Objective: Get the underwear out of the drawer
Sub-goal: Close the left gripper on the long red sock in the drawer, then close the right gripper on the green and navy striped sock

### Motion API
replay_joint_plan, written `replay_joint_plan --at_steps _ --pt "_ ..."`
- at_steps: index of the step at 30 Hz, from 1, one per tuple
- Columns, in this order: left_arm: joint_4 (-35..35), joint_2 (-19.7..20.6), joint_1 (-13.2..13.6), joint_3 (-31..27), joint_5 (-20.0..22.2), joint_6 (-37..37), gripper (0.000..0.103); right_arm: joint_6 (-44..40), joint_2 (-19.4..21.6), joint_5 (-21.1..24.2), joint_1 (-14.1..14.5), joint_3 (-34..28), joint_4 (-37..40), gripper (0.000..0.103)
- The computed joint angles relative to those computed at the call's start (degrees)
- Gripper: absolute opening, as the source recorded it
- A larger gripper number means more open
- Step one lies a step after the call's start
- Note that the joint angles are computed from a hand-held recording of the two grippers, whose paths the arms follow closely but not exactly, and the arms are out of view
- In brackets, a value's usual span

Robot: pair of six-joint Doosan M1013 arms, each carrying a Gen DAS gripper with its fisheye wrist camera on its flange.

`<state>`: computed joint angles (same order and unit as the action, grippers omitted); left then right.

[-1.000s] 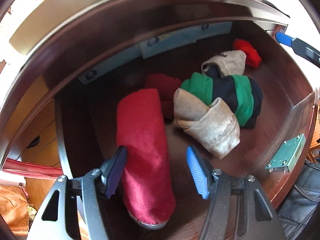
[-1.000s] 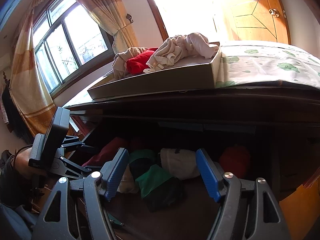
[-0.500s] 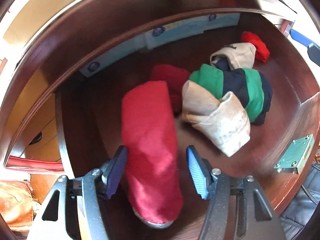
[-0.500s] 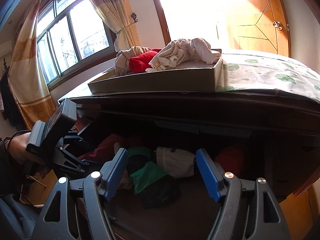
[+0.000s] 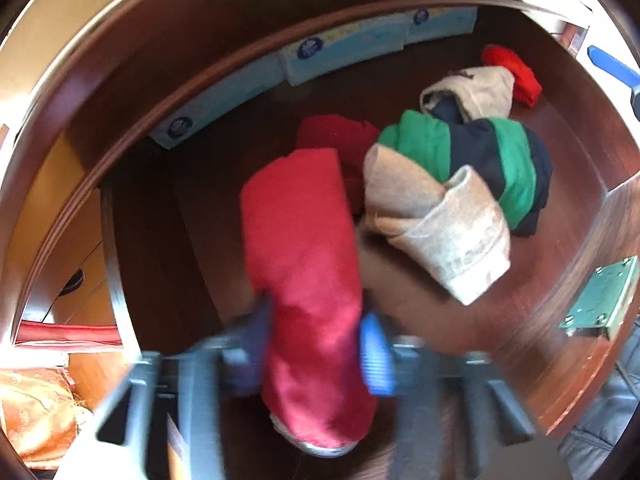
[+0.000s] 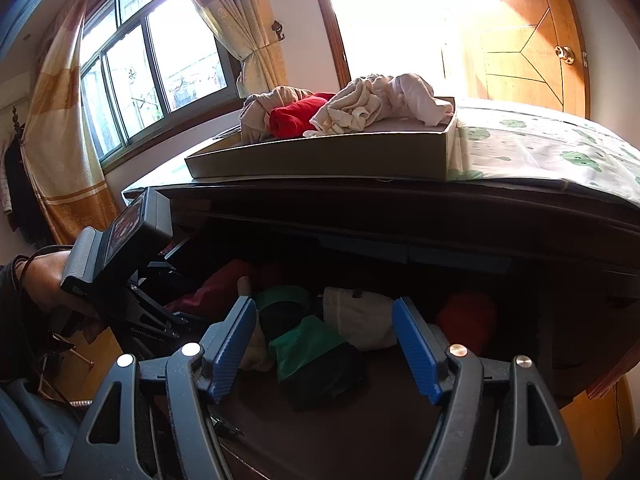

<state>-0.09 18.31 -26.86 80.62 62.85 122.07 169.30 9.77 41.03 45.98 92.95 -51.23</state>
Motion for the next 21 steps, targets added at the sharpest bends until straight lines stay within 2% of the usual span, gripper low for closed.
replay_joint_plan --at_steps 6,9,12,16,21 --pt "-4.2 -0.8 0.8 1.5 -1.2 4.1 0.024 -7.8 0.9 3.1 -0.1 -2.1 3.1 0.073" --pt "-6.5 -1.2 1.4 2.1 -1.8 5.1 0.023 -16.2 1.9 4.7 -0.4 -4.2 6.6 0.073" --pt "-8.1 -1.7 2.0 2.9 -2.4 6.8 0.023 -27.6 3.1 5.5 -1.4 -6.7 14.8 0.073" --pt "-9.5 -2.0 2.2 3.5 -3.1 7.3 0.023 -41.3 6.3 12.2 -2.1 -11.5 22.9 0.073" --pt "-10.7 -1.9 2.8 2.8 -2.9 8.1 0.023 -48.7 9.1 17.3 -3.3 -15.4 27.8 0.07"
